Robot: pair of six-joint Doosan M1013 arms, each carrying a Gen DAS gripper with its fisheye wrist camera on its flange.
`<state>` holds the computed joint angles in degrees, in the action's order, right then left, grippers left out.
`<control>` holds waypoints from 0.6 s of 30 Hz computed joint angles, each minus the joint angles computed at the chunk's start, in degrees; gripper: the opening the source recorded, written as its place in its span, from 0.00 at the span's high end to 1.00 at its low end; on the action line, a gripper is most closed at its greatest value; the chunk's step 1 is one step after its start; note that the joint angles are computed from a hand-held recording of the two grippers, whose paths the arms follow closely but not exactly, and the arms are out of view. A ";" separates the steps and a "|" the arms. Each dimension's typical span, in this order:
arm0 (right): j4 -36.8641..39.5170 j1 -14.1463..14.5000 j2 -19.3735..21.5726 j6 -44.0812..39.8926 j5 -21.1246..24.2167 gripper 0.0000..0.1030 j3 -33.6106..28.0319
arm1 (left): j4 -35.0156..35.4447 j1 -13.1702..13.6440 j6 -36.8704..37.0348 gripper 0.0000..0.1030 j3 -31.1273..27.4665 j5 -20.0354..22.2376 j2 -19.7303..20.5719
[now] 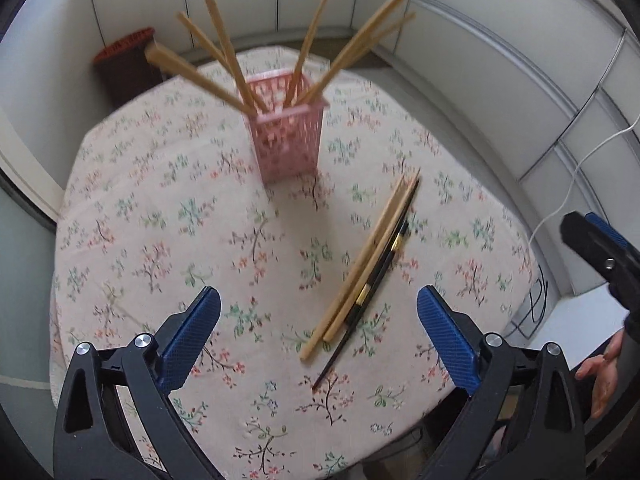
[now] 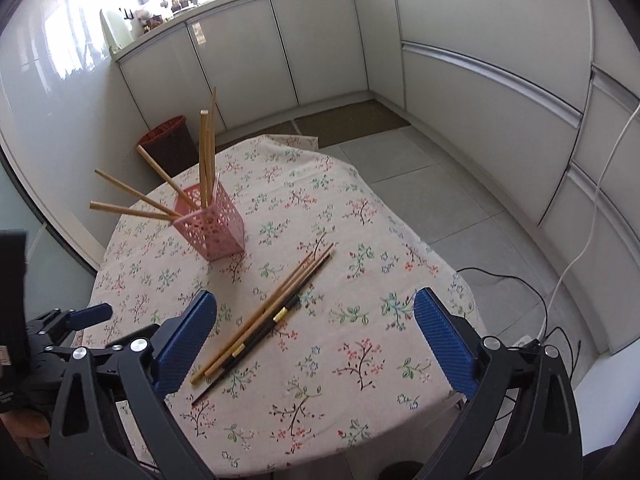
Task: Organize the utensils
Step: 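Move both open tools back down to the chopstick pile, then grasp a wooden chopstick with the left tool while the right tool grasps another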
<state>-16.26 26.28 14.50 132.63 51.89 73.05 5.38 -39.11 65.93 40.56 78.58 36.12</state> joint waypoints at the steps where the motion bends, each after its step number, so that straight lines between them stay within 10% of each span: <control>1: 0.50 -0.01 0.09 -0.36 0.50 0.07 0.03 | -0.93 0.30 0.27 0.08 -0.22 1.75 0.67; 7: 4.92 -1.03 0.91 -1.69 2.97 0.07 -0.54 | 2.21 0.01 6.50 0.21 -0.51 10.37 3.27; 12: 9.63 -2.28 1.35 -2.09 4.49 0.07 -0.91 | 2.45 -0.42 12.32 0.56 1.52 11.08 3.13; 18: 10.90 -2.79 1.35 -1.64 4.61 0.07 -0.67 | 2.34 -0.50 14.75 0.69 2.39 9.81 3.09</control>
<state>-5.36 23.49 15.85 130.99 56.50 72.38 7.72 -39.60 80.68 42.95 88.40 39.20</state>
